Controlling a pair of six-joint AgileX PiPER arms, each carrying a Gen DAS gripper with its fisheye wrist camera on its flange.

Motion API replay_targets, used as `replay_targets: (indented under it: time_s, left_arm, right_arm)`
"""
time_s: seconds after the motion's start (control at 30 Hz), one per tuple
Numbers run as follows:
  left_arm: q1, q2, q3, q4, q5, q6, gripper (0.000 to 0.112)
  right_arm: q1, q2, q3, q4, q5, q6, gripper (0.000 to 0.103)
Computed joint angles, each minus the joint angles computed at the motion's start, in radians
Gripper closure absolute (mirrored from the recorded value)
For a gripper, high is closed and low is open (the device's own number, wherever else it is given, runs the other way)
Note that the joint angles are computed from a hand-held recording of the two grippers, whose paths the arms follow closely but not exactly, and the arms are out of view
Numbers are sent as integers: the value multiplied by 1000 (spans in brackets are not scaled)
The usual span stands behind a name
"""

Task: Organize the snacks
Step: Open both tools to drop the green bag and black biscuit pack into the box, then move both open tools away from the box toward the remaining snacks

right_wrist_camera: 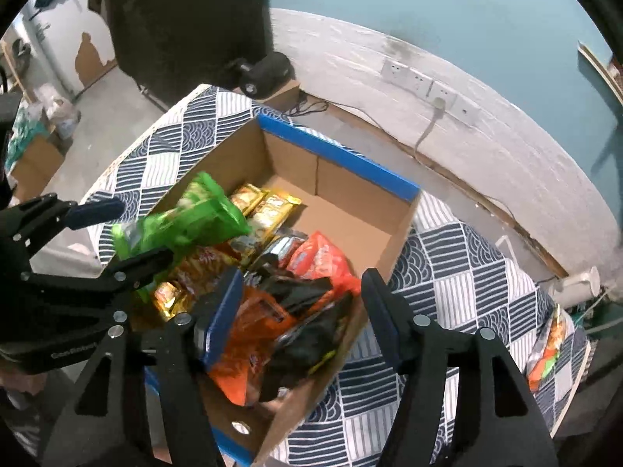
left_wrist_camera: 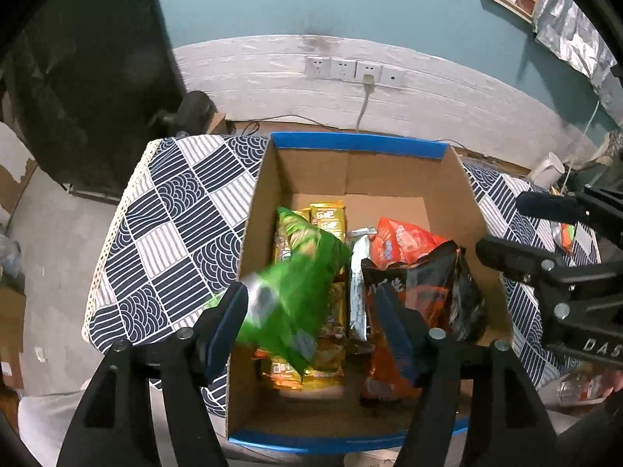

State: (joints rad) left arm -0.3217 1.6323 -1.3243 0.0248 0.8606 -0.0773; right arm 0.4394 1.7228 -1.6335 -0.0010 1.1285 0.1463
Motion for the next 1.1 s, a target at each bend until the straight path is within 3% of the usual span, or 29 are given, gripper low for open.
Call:
replay_targets:
  time_s: [0.57, 0.67, 0.77, 0.83, 1.1]
  left_arm:
    - [-172, -6, -48, 52, 34, -52, 39]
    - [-222, 4, -65, 72, 47, -73, 39]
    - [-273, 20, -91, 97, 65, -97, 38]
    - [-304, 32, -106, 115, 71, -116, 33]
    - [-440, 90, -174, 184, 113, -183, 32]
  right_arm:
    - [-121, -182, 192, -22, 8, -2, 31]
    - [-173, -229, 245, -20, 10, -19, 30]
    - [-222, -268, 287, -19, 11, -39, 23]
    - [-263, -299, 321, -24, 14, -60, 23]
    - [-458, -384, 432, 9, 44, -194, 22]
